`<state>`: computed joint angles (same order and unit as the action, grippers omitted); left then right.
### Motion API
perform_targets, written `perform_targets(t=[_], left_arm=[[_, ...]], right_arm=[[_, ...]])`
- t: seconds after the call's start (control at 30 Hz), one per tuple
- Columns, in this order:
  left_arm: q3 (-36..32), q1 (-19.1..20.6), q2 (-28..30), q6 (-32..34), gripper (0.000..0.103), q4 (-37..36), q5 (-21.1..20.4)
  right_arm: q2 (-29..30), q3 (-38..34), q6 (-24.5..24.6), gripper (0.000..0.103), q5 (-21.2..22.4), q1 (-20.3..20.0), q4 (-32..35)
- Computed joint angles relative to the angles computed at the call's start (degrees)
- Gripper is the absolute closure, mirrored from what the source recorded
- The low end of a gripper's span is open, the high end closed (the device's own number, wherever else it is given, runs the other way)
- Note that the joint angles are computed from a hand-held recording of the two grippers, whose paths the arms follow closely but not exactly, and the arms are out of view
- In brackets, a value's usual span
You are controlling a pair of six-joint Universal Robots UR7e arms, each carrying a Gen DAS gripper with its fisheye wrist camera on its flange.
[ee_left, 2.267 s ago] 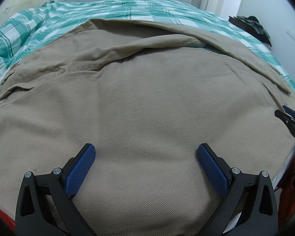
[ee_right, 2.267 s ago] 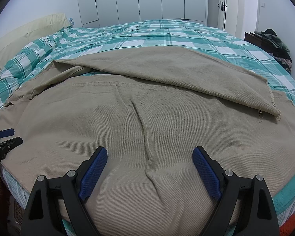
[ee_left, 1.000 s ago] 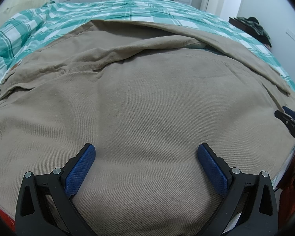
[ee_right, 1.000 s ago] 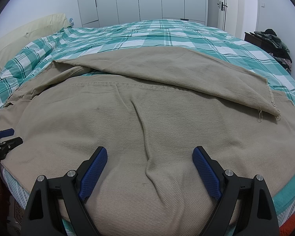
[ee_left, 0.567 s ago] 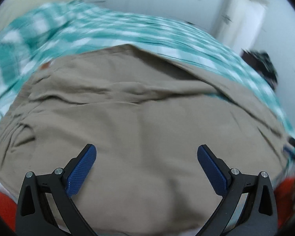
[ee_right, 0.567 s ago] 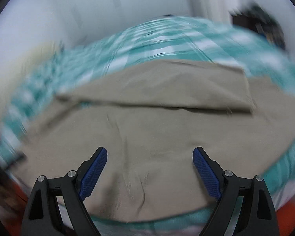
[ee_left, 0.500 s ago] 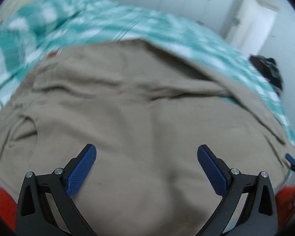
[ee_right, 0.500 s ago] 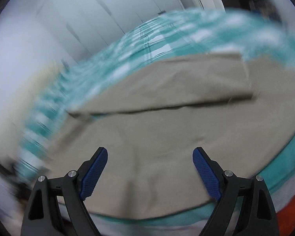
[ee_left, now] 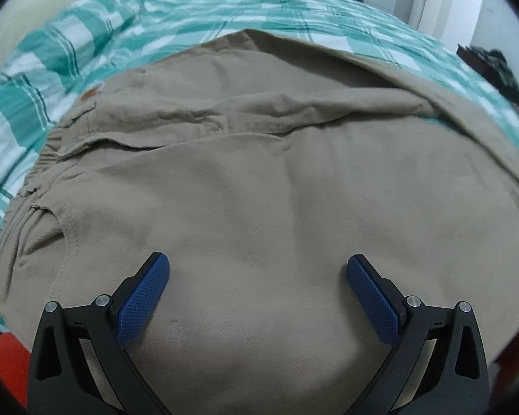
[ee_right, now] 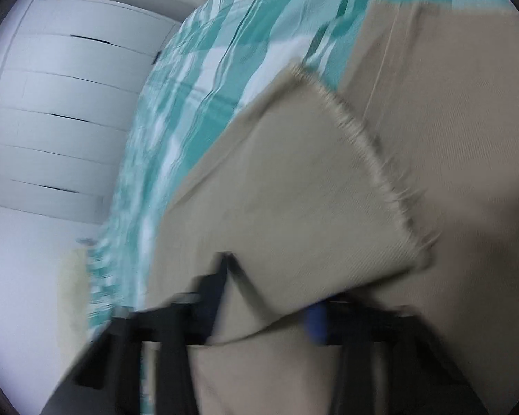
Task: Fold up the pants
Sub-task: 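Grasp the pants edges with both grippers and lift them off the bed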
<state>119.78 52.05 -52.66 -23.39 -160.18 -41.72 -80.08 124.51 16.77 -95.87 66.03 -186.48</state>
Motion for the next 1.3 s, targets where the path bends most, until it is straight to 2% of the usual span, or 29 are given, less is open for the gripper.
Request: perform_targets(t=[0.03, 0.07, 0.17, 0.23, 0.33, 0.4, 0.53, 0.63, 0.67, 0.7, 0.73, 0.8, 0.83, 0.9, 0.93, 1.0, 1.03, 1.1, 1.13, 1.2, 1.27, 1.3], left_arm=[[-0.2, 0.6, -1.3, 0.2, 0.001, -1.5, -3.6], [-0.5, 1.2, -2.3, 0.1, 0.001, -3.4, -6.7], [-4.5, 3.6, -2.4, -1.0, 0.001, -6.2, -13.5], [-9.3, 6.2, -0.9, -2.2, 0.001, -7.5, -20.0], [-16.4, 9.5, 2.8, -3.7, 0.001, -8.5, -28.3], [-20.8, 10.9, 5.3, -5.5, 0.001, -7.6, -30.8], [-25.7, 12.5, 7.9, -8.0, 0.001, -6.1, -33.0], [-27.7, 13.1, 8.1, -9.4, 0.004, -2.7, -32.9], [-27.6, 13.1, 7.9, -9.7, 0.034, -2.2, -32.9], [-28.6, 13.2, 7.9, -9.9, 0.057, 0.1, -33.3], [-30.5, 13.3, 8.2, -11.4, 0.103, 4.7, -32.8], [-31.4, 13.3, 8.0, -13.5, 0.099, 6.7, -32.7], [-30.9, 12.7, 7.4, -13.7, 0.100, 5.4, -32.2], [-28.2, 10.5, 5.2, -12.3, 0.100, -0.7, -31.3], [-25.4, 9.0, 3.2, -10.4, 0.099, -5.8, -31.4], [-19.2, 5.9, -1.2, -6.1, 0.099, -13.3, -30.9], [-16.9, 4.9, -2.8, -5.0, 0.098, -14.5, -30.4], [-10.7, 2.7, -6.2, -3.9, 0.097, -14.6, -28.7], [-7.4, 1.9, -7.2, -5.0, 0.096, -13.0, -27.7], [-2.8, 1.5, -7.3, -8.3, 0.096, -7.7, -26.0], [0.0, 2.8, -5.2, -11.0, 0.096, -3.4, -27.8], [0.7, 3.3, -4.6, -12.4, 0.096, -3.0, -28.4]], right_arm=[[0.1, -0.5, -2.0, 0.096, -2.0, 1.4, -0.5], [-0.3, -0.5, -4.4, 0.097, -1.5, 2.0, -1.0], [-3.7, -0.7, -14.3, 0.098, 1.9, 5.3, 0.0], [-7.3, -0.4, -19.4, 0.099, 5.0, 7.8, 1.9], [-11.7, 0.6, -23.4, 0.099, 7.8, 10.6, 4.2], [-15.2, 2.1, -25.3, 0.099, 9.8, 12.6, 5.3], [-21.8, 5.7, -27.9, 0.099, 13.2, 13.5, 7.3], [-27.8, 8.8, -29.9, 0.099, 16.2, 11.8, 10.1], [-29.2, 9.3, -30.7, 0.099, 17.0, 11.5, 11.1], [-30.1, 9.2, -31.9, 0.099, 17.8, 11.3, 12.9], [-30.9, 9.1, -33.1, 0.099, 18.4, 10.7, 14.5], [-29.9, 7.5, -34.9, 0.099, 15.8, 10.7, 16.9], [-26.9, 4.3, -35.2, 0.099, 14.1, 10.6, 19.6], [-23.5, 0.2, -34.4, 0.099, 10.5, 11.3, 21.1], [-20.5, -2.5, -35.2, 0.099, 8.7, 12.5, 19.4], [-19.0, -4.9, -39.3, 0.099, 10.1, 14.0, 16.7], [-19.3, -5.4, -40.4, 0.099, 11.2, 14.4, 16.5], [-20.9, -6.3, -42.9, 0.099, 13.8, 14.1, 18.7], [-21.6, -6.3, -43.3, 0.099, 13.6, 13.5, 19.8], [-23.8, -5.4, -43.9, 0.099, 11.9, 9.2, 25.1], [-24.7, -3.7, -42.3, 0.099, 8.8, 2.9, 29.5], [-24.4, -3.0, -40.9, 0.099, 5.8, -0.2, 31.5]])
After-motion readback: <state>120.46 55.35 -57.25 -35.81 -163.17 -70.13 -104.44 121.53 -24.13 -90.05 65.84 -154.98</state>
